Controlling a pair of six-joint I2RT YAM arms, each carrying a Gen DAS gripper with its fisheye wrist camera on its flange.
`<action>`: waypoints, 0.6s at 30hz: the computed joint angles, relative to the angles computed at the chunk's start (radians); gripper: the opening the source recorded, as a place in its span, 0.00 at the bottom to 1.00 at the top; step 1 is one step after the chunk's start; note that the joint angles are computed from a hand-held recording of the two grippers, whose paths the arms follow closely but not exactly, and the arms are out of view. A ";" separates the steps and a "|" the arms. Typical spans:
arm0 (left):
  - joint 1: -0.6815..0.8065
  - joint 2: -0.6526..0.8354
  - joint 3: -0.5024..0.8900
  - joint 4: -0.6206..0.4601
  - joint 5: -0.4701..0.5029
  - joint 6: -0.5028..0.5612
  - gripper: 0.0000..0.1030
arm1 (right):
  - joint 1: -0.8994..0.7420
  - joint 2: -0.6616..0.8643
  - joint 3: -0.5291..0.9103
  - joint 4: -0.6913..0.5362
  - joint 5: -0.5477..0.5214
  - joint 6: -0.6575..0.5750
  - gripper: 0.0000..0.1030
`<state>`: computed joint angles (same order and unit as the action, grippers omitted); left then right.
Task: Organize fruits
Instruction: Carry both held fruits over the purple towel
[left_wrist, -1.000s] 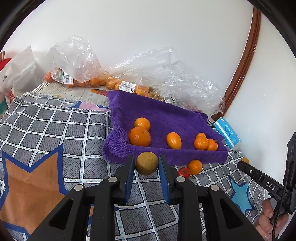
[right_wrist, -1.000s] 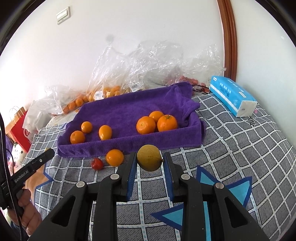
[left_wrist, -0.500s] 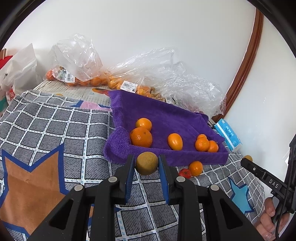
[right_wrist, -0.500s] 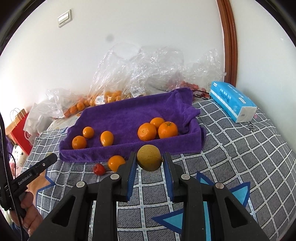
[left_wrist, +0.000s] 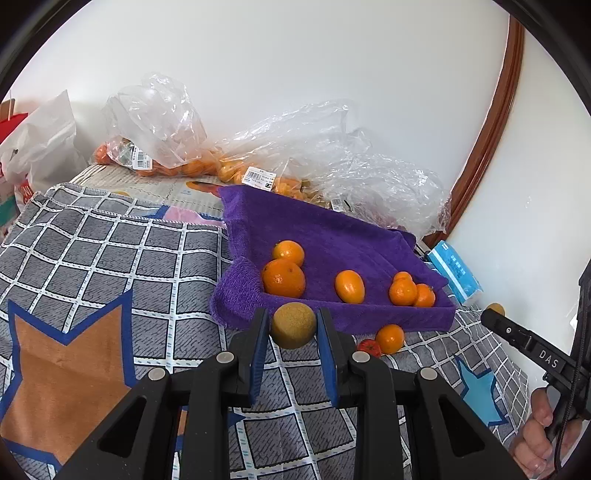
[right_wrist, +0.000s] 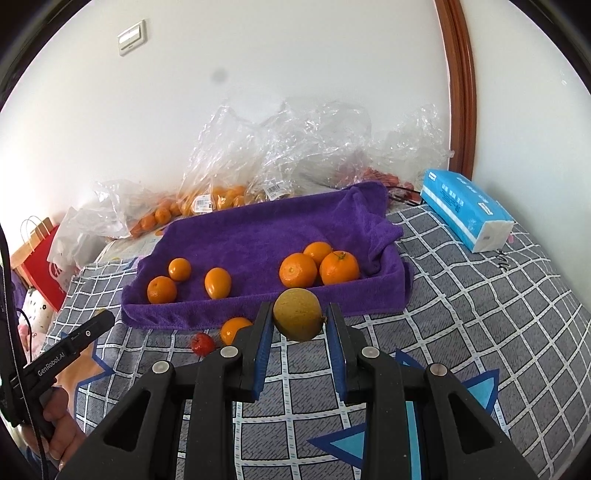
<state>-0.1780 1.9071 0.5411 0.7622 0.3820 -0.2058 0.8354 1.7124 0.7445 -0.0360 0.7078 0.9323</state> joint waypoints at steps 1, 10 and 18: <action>0.002 -0.002 -0.002 0.004 0.002 -0.002 0.24 | 0.001 -0.003 0.002 -0.001 0.005 -0.009 0.28; 0.000 -0.023 0.017 -0.052 -0.043 -0.009 0.24 | -0.002 -0.031 0.003 -0.008 0.015 -0.031 0.28; -0.021 -0.116 0.030 -0.158 -0.103 0.017 0.24 | -0.011 -0.016 0.034 -0.018 0.022 -0.073 0.28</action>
